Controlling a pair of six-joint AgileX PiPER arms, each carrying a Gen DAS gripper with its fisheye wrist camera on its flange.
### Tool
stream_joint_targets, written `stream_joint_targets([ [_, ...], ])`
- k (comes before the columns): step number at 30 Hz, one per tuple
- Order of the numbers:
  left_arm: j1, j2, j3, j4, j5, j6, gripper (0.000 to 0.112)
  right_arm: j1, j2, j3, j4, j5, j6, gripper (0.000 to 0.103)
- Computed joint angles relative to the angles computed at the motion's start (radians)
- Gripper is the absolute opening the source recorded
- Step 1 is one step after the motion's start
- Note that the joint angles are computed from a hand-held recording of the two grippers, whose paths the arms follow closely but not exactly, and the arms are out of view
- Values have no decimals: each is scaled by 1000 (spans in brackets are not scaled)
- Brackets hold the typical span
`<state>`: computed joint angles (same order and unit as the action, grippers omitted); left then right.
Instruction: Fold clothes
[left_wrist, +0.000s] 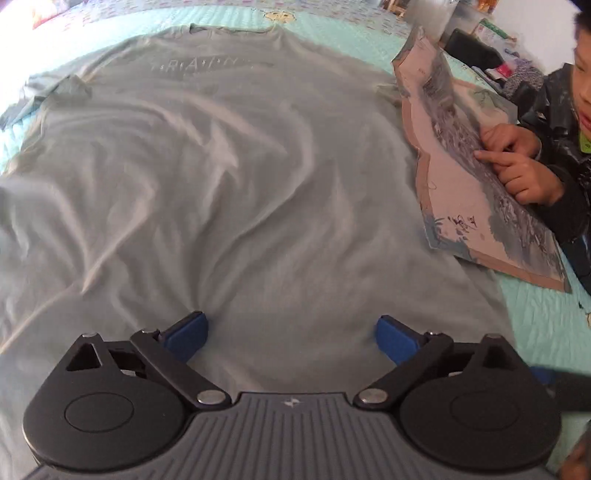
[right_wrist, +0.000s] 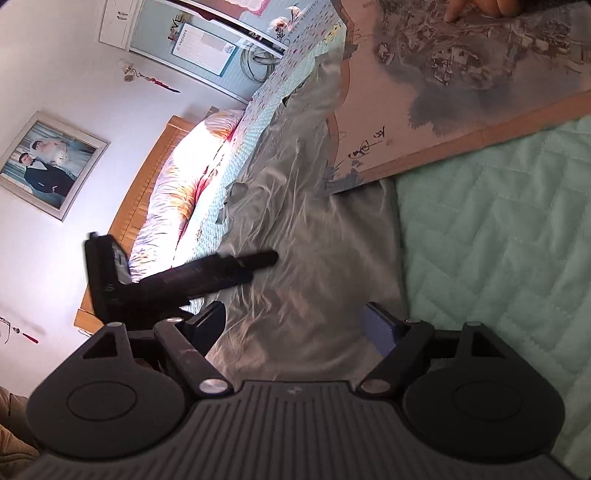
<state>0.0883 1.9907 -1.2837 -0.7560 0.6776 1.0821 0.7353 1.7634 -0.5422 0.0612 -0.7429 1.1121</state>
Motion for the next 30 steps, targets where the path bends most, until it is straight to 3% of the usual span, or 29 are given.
stream_joint_targets([
  [3, 37, 18, -38, -80, 107, 62, 99, -18, -30, -13, -15, -52, -57, 83],
  [5, 49, 23, -58, -128, 102, 58, 95, -59, -15, -55, -90, -35, -36, 84],
  [9, 48, 23, -85, -178, 11, 44, 97, -118, 54, -170, -187, 114, 52, 84],
  [12, 36, 109, -184, -44, 53, -105, 95, -121, 89, -225, -202, 202, 72, 84],
  [16, 50, 121, -200, -72, 92, -81, 98, -94, 77, -300, -122, 285, -90, 84],
  [20, 84, 136, -243, -105, 135, -128, 95, -69, 111, -531, 101, 548, -481, 84],
  [21, 89, 123, -236, -112, 113, -136, 95, -71, 128, -586, 168, 603, -581, 84],
  [24, 105, 96, -218, -159, 51, -100, 95, -65, 173, -688, 444, 674, -881, 84],
  [27, 112, 94, -225, -99, 53, -130, 96, -13, 199, -709, 744, 612, -1149, 84],
  [30, 132, 72, -183, -62, 42, -105, 95, 116, 226, -685, 1044, 376, -1320, 84],
])
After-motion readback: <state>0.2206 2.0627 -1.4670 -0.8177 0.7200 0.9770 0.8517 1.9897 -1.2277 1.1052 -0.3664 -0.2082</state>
